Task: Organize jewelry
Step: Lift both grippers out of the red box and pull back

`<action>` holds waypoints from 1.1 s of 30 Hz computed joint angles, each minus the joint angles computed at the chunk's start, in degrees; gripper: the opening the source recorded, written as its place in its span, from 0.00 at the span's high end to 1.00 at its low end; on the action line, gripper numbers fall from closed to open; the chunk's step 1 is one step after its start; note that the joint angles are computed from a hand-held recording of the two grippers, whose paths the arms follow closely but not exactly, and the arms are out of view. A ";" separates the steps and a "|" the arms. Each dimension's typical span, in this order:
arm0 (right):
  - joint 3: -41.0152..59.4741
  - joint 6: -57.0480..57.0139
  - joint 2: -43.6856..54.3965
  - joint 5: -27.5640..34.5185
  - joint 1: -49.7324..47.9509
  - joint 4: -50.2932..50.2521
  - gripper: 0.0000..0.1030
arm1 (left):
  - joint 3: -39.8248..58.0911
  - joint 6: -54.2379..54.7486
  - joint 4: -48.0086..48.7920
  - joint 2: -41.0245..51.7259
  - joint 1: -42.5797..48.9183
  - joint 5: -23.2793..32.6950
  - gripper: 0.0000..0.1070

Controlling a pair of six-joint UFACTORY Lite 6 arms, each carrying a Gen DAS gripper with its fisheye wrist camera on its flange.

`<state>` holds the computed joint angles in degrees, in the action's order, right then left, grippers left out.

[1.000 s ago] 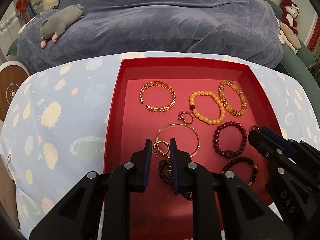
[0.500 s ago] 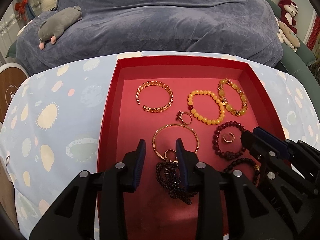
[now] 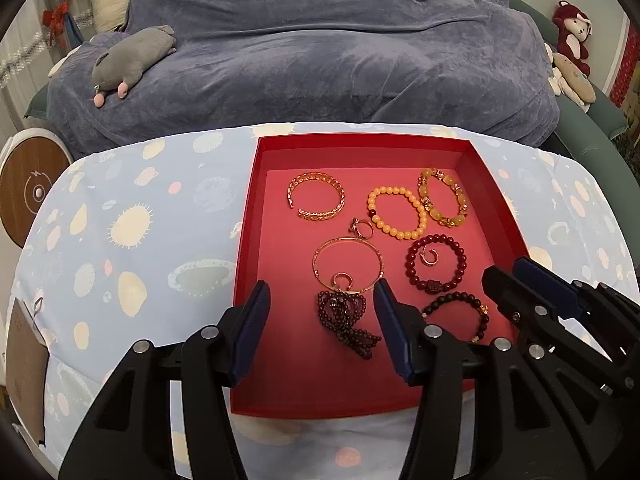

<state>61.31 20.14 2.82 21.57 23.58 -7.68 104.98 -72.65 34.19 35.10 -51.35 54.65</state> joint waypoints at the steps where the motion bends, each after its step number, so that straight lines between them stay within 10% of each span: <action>1: -0.76 1.03 -1.32 0.72 0.34 -0.81 0.74 | -0.43 -0.51 0.24 -0.68 -0.66 0.68 0.51; 33: -21.84 29.18 -34.78 17.70 15.08 -18.71 0.29 | -21.38 -22.91 4.34 -20.46 -18.50 13.83 0.18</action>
